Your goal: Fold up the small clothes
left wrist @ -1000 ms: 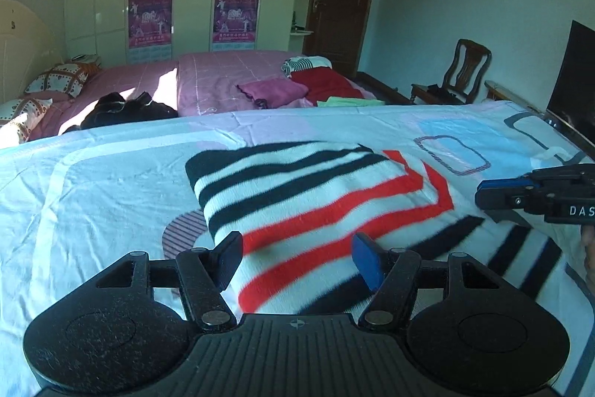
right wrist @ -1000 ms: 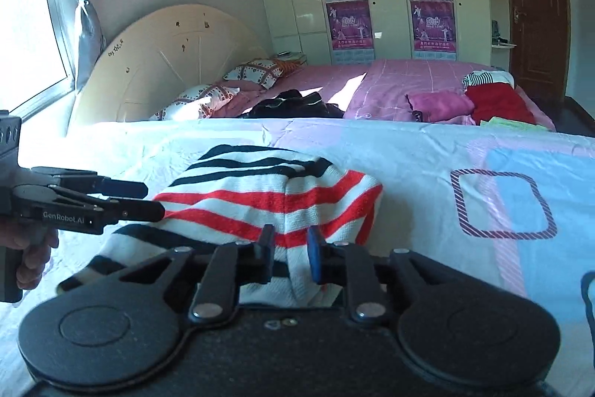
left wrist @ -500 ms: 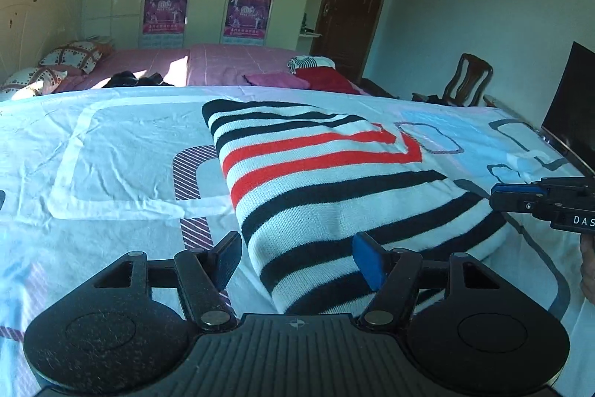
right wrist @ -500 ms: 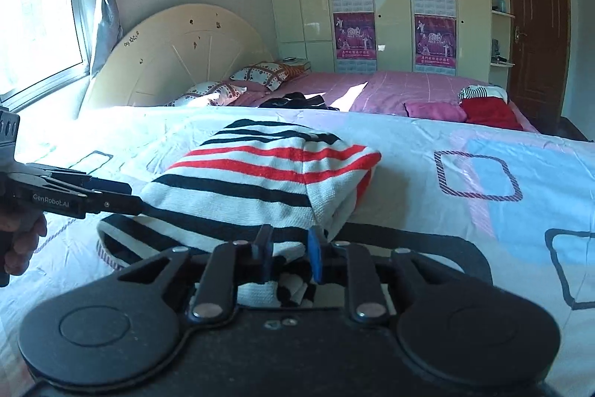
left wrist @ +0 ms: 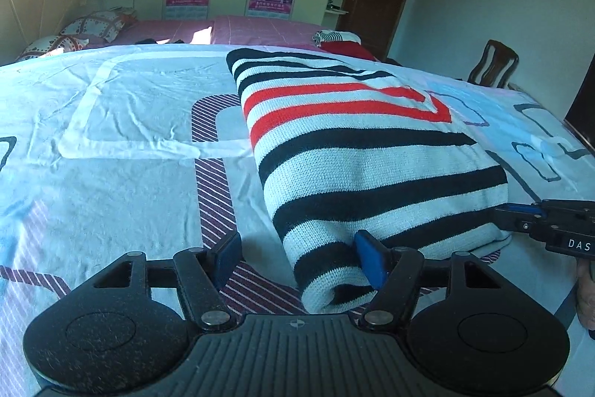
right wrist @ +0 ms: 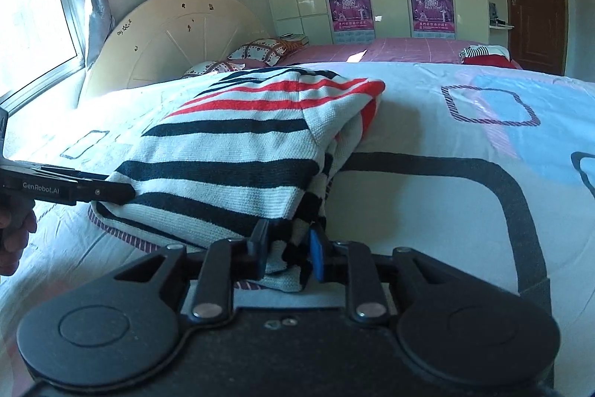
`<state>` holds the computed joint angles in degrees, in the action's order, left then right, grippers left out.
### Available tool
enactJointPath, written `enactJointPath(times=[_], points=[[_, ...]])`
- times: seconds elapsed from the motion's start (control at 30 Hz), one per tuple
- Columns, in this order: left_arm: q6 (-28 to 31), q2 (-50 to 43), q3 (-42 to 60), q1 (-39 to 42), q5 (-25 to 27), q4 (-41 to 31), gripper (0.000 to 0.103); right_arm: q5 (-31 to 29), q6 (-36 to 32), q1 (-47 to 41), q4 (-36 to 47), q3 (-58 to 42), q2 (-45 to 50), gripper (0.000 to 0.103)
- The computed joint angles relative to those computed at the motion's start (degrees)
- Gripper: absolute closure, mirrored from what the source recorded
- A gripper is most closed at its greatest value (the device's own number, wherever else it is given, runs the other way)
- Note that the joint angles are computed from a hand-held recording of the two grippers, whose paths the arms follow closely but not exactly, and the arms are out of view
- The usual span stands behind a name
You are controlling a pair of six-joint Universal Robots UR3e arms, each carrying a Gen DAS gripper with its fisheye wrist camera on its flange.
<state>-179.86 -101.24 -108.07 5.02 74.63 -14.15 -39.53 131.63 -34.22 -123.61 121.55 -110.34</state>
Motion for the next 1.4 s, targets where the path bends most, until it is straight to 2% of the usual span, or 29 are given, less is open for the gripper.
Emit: enactJointPath(times=[0.1,0.23,0.33,0.4,0.47,0.53,0.6,0.67,0.73,0.8,0.87,0.93,0.97,1.03,1.07,1.1,1.2,1.23,1.27,1.4], points=[[-0.79,-0.22,-0.68,0.31,-0.42,1.25,0.034,-0.84,2.53,0.25,-1.09,-0.16,0.36,0.072],[0.02,0.3,-1.7,1.41,-2.2,1.56,0.034,-1.54,7.37,0.4,-1.85,0.15,0.09,0.072],[1.74,1.94,-0.9,2.19,-3.06,-2.1,0.034,-5.83,13.57,3.31,-3.06,-1.53,-0.51,0.07],[3.57,4.25,-1.74,2.67,-3.36,-3.39,0.034,-6.75,15.66,3.9,0.37,-3.86,-1.68,0.077],[5.1,5.99,-2.91,3.86,-4.83,-4.97,0.034,-6.68,17.23,3.21,3.19,-3.59,-4.54,0.077],[6.49,6.44,-3.67,4.78,-5.83,-6.53,0.034,-10.47,18.77,4.91,2.37,-2.64,-4.69,0.077],[7.41,6.19,-4.97,4.85,-6.09,-4.99,0.034,-10.68,21.17,5.01,-0.39,-0.36,-5.5,0.076],[8.94,6.22,-5.28,4.43,-5.54,-4.67,0.034,-12.59,23.1,6.47,-1.52,-0.92,-5.11,0.076],[9.9,7.23,-4.9,4.65,-5.82,-6.6,0.034,-14.17,24.53,7.29,1.22,-3.43,-4.93,0.075],[10.64,9.92,-5.66,5.96,-7.09,-8.22,0.034,-12.13,24.13,4.62,4.79,-4.0,-8.59,0.072],[10.54,13.33,-7.51,9.85,-12.46,-9.03,0.034,-6.56,22.4,-1.91,11.78,-4.01,-13.68,0.068],[9.2,14.1,-6.77,13.62,-17.86,-11.52,0.034,-2.19,21.1,-7.31,18.69,-5.77,-14.6,0.068],[8.35,13.27,-5.44,15.1,-20.78,-13.17,0.034,-0.82,21.15,-8.69,20.22,-6.81,-13.63,0.065],[6.46,9.53,-0.86,17.07,-26.73,-18.38,0.034,1.23,23.06,-9.29,20.84,-9.55,-9.26,0.052],[5.36,7.25,1.32,17.61,-29.23,-20.39,0.034,2.3,24.21,-9.11,20.24,-10.76,-6.73,0.031],[4.27,5.15,3.15,17.89,-31.02,-21.55,0.034,3.42,25.45,-8.75,19.15,-11.72,-4.31,0.016],[-0.38,-1.65,8.52,17.5,-33.61,-23.06,0.033,6.1,29.34,-6.2,16.7,-16.41,5.65,0.017],[-2.44,-4.05,9.77,17.2,-34.23,-22.46,0.03,6.47,30.4,-4.82,16.47,-18.41,9.58,0.017],[-4.01,-5.66,10.65,16.96,-34.47,-21.87,0.025,7.01,30.53,-3.91,16.39,-20.13,12.93,0.017],[-9.14,-12.34,14.76,15.92,-36.14,-19.31,0.024,7.16,28.99,-0.68,19.01,-27.78,24.7,0.017]])
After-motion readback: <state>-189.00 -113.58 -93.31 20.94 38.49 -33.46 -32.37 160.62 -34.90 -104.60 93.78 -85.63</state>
